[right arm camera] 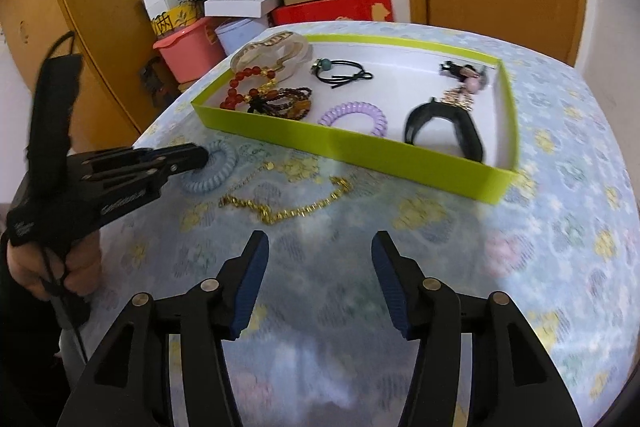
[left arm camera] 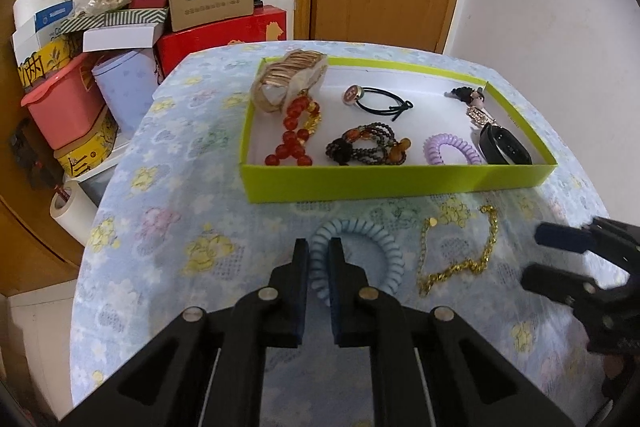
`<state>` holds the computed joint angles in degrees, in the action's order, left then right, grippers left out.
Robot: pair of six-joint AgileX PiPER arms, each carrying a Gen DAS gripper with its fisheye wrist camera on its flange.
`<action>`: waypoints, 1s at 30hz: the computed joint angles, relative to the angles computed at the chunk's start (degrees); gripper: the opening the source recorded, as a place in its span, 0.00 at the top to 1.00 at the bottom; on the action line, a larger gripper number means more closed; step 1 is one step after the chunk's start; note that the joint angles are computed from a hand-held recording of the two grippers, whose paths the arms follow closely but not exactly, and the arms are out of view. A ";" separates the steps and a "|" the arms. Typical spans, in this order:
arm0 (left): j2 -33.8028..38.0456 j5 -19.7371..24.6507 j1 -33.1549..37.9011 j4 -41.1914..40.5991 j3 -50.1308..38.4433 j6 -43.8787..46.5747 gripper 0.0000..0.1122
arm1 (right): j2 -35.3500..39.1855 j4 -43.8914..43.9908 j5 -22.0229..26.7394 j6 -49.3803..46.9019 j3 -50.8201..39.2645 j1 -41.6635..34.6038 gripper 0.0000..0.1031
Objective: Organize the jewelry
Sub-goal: 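Grasp the light-blue coil hair tie with the left tool while the right tool grasps the gold chain bracelet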
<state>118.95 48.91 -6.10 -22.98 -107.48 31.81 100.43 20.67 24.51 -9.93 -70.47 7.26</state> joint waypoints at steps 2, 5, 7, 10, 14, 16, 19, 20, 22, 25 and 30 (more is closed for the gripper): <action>-1.15 -0.79 0.87 -1.09 1.84 1.21 0.91 | 1.88 0.07 0.56 -0.14 -2.05 0.18 0.47; -2.87 -1.53 2.41 -2.83 4.59 3.00 0.91 | 4.00 -0.69 0.84 -0.02 -4.89 1.04 0.44; -3.68 -1.66 3.36 -3.94 5.82 3.97 0.91 | 5.41 -0.62 1.79 -0.82 -7.09 1.79 0.43; -4.63 -1.50 4.64 -5.39 7.12 5.13 0.91 | 6.94 -1.63 2.66 -1.25 -9.39 3.50 0.42; -5.52 -1.45 6.27 -6.92 8.25 6.40 0.91 | 8.42 -1.06 3.49 -3.55 -11.47 5.75 0.42; -5.76 -1.31 7.09 -7.76 8.48 6.79 0.91 | 8.91 -5.39 3.16 0.10 -12.16 7.28 0.42; -5.86 -0.98 8.14 -8.74 8.52 7.19 0.91 | 9.69 -13.74 3.32 7.26 -13.39 9.36 0.42; -5.88 -0.82 8.47 -8.96 8.54 7.33 0.91 | 9.77 -16.18 3.32 9.24 -13.43 9.91 0.42; -5.92 -0.71 8.96 -9.32 8.65 7.61 0.91 | 9.67 -23.35 3.34 15.52 -13.14 11.27 0.50; -5.85 -0.24 9.58 -10.22 8.61 8.13 0.91 | 9.51 -26.62 3.42 18.86 -13.06 11.44 0.73; -6.16 0.21 10.07 -11.53 8.96 9.07 0.91 | 9.60 -30.69 4.37 22.36 -13.54 12.20 0.93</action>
